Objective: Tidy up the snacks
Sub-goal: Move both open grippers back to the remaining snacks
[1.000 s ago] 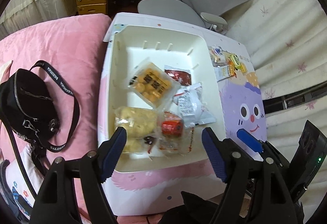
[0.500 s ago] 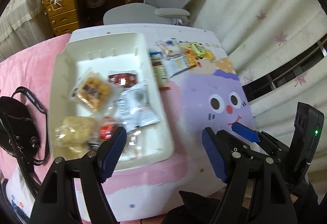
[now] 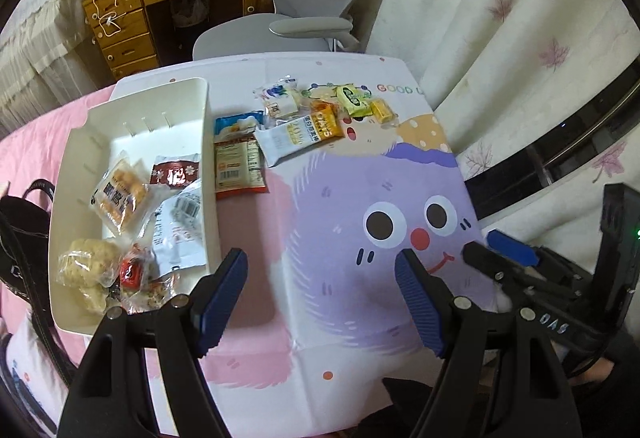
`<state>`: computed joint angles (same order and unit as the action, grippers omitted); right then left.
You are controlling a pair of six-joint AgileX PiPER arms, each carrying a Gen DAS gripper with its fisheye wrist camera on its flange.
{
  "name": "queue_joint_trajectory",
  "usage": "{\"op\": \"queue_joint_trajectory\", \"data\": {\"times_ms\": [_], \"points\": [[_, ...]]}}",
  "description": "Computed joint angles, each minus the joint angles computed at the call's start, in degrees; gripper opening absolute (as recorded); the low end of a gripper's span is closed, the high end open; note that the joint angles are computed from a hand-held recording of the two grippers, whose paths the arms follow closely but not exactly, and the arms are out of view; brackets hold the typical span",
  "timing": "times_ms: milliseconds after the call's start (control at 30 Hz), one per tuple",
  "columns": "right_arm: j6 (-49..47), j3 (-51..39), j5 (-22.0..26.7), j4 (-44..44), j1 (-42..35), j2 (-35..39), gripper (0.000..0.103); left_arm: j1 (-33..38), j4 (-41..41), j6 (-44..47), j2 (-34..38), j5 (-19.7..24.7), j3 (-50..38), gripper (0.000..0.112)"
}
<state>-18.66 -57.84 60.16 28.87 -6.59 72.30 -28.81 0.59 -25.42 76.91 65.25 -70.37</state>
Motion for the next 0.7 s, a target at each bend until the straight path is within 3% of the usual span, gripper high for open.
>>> {"op": "queue_joint_trajectory", "data": {"times_ms": [333,700], "points": [[-10.4,-3.1,0.9,6.3,-12.1,8.3,0.059,-6.3,6.4,-4.4,10.8,4.4,-8.5,0.077],[-10.5,-9.3,-6.2,6.6,-11.0,18.5,0.059,-4.4,8.9,2.9,19.9,-5.5,-11.1,0.077]]}}
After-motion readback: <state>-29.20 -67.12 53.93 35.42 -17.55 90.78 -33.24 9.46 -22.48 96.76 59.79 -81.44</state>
